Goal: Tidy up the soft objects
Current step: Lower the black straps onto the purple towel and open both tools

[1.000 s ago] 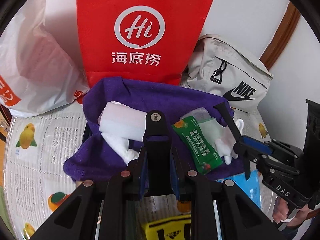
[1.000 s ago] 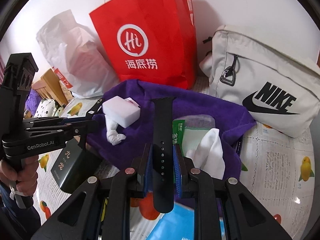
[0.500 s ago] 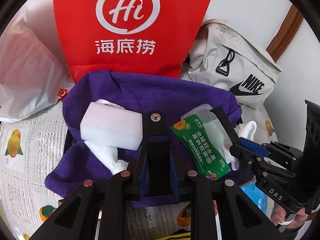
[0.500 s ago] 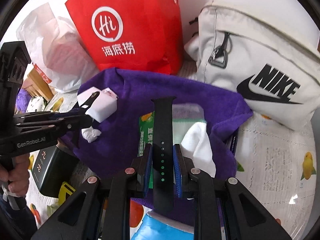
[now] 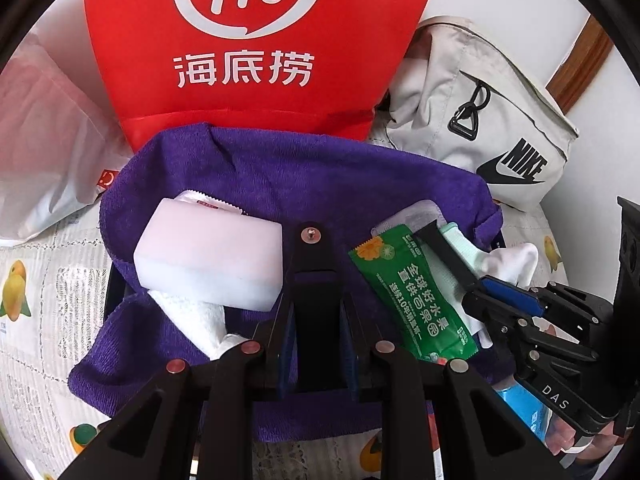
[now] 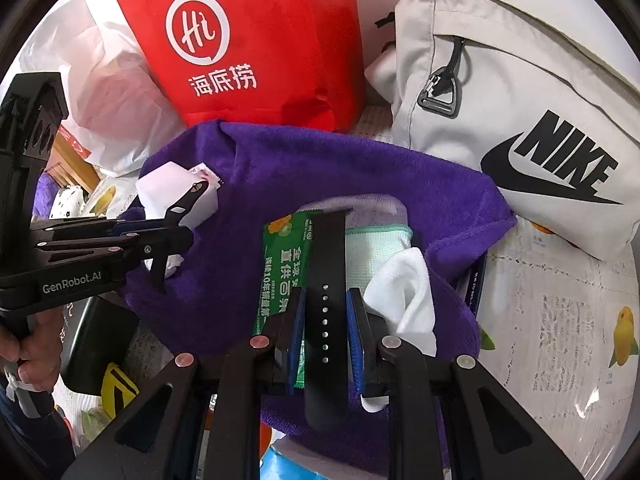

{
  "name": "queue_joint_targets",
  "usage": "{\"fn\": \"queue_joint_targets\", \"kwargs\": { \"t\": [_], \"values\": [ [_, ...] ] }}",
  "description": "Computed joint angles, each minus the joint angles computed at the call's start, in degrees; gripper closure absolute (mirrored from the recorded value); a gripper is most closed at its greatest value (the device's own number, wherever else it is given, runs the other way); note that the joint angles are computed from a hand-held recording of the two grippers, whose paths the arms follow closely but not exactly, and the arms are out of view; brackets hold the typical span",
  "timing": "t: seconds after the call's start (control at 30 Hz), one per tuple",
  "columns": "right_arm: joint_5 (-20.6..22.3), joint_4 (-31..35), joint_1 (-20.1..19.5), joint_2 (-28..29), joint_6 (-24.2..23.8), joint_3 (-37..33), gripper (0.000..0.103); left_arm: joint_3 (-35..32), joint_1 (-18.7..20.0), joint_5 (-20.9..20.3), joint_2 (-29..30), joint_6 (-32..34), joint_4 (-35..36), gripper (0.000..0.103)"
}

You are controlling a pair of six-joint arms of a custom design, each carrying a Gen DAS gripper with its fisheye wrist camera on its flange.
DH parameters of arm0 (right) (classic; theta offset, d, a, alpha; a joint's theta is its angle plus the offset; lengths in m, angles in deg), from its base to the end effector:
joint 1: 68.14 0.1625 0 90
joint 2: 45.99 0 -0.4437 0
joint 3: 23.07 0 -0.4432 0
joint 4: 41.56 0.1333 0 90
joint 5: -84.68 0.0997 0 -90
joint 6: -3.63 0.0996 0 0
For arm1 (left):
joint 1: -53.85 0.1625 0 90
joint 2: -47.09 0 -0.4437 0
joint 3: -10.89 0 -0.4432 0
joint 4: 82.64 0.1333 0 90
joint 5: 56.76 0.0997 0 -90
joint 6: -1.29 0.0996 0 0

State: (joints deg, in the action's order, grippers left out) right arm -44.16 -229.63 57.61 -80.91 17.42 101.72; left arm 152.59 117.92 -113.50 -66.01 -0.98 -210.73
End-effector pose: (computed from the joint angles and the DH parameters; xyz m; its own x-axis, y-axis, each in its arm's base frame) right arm 0.3348 -0.3438 -0.0893 -0.8025 -0.1800 0.5688 -0.3985 0.8713 -0.2865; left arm 0.0260 -0.3764 0.2928 -0.8080 0.2490 -0.5340 0.3996 0.8976 -0.1862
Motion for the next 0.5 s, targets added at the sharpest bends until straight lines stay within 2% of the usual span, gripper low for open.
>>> {"fn": "queue_joint_targets", "kwargs": {
  "t": [0.17,0.3,0.5],
  "values": [
    [-0.10,0.38,-0.15,-0.17,-0.11,-0.07,0.082,-0.28,0.19,0.02,0.87,0.52,-0.74,0.082],
    [0.55,-0.71,0.33,-0.50,-0.59,0.22,0.067,-0.35,-0.19,-0.44,-0.08,0.80,-0.39,0.062],
    [0.00,-1.13,2.99,-1.15,-0.36,0.35,0.067,-0.17,-2.83,0.85,-4.78,-0.92,3.34,0.061]
  ]
}}
